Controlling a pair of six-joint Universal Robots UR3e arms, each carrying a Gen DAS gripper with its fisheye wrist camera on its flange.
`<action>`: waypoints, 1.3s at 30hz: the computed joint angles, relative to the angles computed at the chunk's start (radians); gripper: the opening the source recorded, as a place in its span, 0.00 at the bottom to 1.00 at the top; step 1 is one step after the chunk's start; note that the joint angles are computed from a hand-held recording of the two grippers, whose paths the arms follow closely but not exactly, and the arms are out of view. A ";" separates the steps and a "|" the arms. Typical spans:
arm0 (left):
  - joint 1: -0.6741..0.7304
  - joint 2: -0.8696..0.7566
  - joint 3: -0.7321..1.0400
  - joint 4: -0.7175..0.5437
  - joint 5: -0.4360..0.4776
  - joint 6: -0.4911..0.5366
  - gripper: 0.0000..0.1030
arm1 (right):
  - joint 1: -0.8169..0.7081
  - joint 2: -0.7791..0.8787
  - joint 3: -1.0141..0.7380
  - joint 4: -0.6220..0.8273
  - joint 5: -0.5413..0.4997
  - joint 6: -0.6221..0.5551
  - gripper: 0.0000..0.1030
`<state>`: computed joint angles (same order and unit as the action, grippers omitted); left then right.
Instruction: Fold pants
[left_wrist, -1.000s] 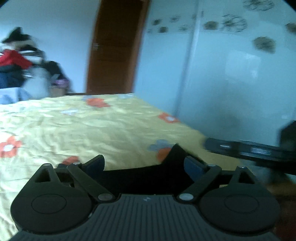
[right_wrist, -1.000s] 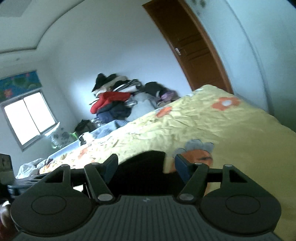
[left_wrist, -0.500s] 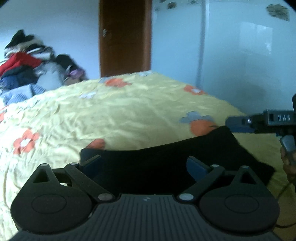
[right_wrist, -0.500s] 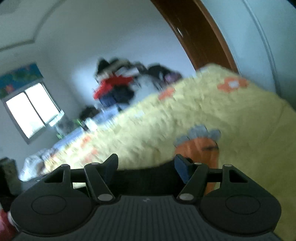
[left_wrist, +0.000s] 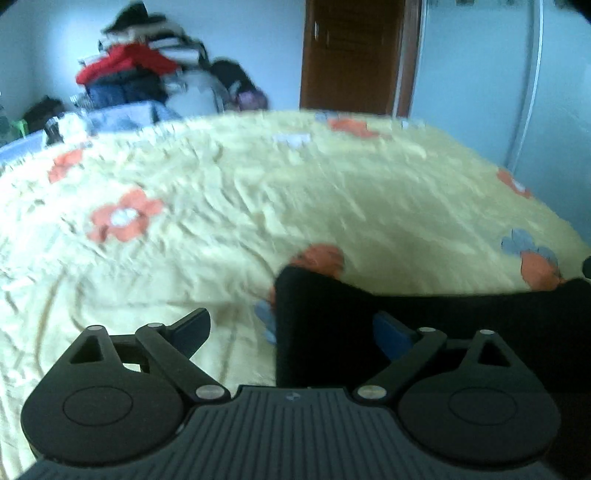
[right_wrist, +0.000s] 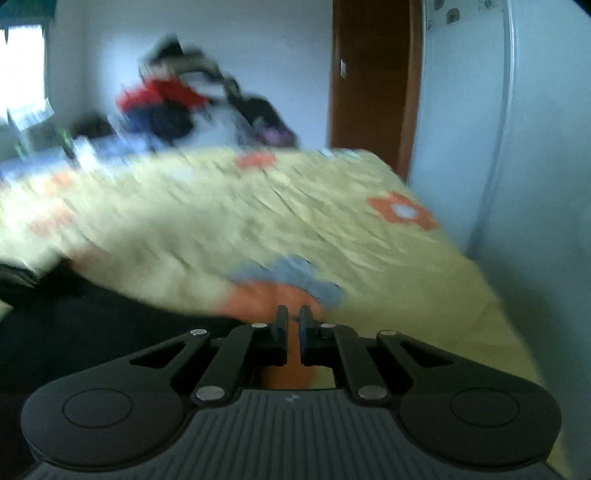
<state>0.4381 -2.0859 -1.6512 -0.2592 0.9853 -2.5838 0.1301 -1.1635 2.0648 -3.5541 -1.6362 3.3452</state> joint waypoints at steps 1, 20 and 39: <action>0.008 0.009 -0.022 0.035 -0.009 -0.002 0.91 | -0.005 -0.009 0.004 -0.012 0.065 -0.021 0.06; 0.069 0.068 -0.066 -0.183 -0.140 0.188 0.97 | 0.071 0.015 -0.098 0.232 -0.010 -0.161 0.09; 0.271 0.181 -0.044 -0.914 -0.341 0.696 1.00 | -0.087 -0.083 0.221 -0.014 0.277 0.113 1.00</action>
